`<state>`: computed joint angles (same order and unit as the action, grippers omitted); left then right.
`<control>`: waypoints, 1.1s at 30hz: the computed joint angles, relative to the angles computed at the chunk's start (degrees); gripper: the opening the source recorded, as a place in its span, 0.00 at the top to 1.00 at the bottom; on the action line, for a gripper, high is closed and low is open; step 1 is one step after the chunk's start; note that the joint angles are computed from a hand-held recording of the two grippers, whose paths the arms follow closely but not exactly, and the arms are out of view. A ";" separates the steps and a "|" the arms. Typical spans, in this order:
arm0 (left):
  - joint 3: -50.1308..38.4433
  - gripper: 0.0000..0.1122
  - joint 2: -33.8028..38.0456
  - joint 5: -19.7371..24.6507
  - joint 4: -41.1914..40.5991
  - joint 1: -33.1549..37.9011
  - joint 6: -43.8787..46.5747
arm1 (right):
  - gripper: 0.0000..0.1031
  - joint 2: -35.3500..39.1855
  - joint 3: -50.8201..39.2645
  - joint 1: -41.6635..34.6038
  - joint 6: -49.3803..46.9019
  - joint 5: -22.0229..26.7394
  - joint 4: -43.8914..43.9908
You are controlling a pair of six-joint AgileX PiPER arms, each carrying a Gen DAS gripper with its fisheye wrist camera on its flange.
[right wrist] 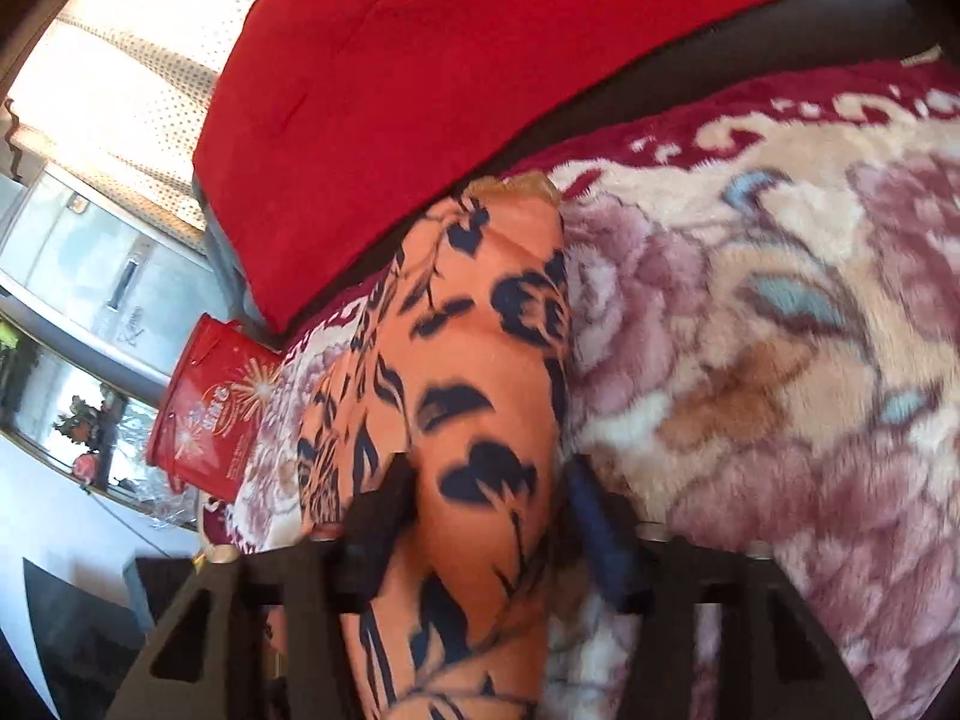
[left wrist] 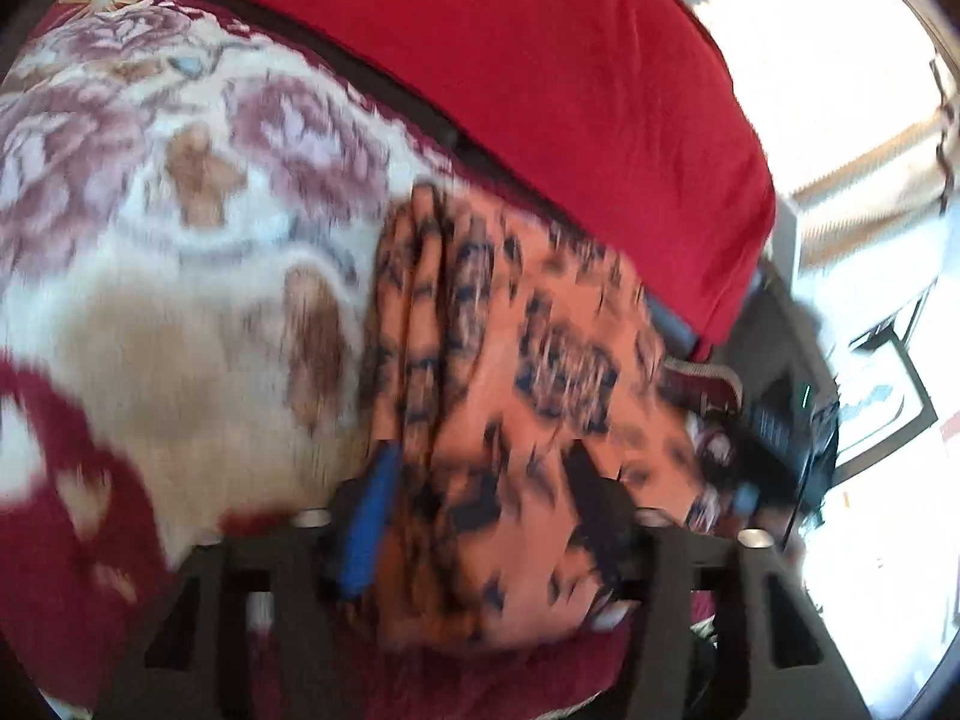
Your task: Fold small clothes
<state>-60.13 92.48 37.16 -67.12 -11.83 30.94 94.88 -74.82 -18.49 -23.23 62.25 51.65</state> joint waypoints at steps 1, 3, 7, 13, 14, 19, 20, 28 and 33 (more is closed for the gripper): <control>-2.97 0.29 2.15 0.60 1.06 0.35 -1.18 | 0.39 -0.40 0.48 0.03 -0.73 0.26 -0.05; -10.24 0.29 8.26 4.76 2.95 1.21 -3.52 | 0.39 -0.23 0.65 0.40 -1.67 0.74 0.43; -23.64 0.72 21.98 13.81 6.42 2.39 -12.86 | 0.39 -0.14 0.40 1.15 -1.70 1.15 0.29; -11.86 0.58 15.65 8.55 -2.49 4.03 -5.25 | 0.39 -1.31 1.90 0.33 -3.29 1.93 0.31; -11.37 0.54 14.69 9.28 -1.99 4.06 -5.55 | 0.39 -1.40 2.14 -0.05 -3.24 2.42 0.77; -4.85 0.22 5.00 6.37 2.66 1.43 -3.89 | 0.32 -4.27 4.15 -2.07 -6.28 5.36 2.49; -5.70 0.22 5.70 6.28 3.83 0.77 -4.96 | 0.31 -4.58 4.51 -2.02 -6.50 5.52 2.59; -8.73 0.72 9.38 8.01 9.60 -3.54 -9.00 | 0.53 -1.48 3.00 4.18 -3.86 4.89 -0.68; -10.42 0.74 4.63 2.46 12.32 -9.25 -13.38 | 0.62 -6.73 -0.06 3.47 -3.53 5.58 -2.45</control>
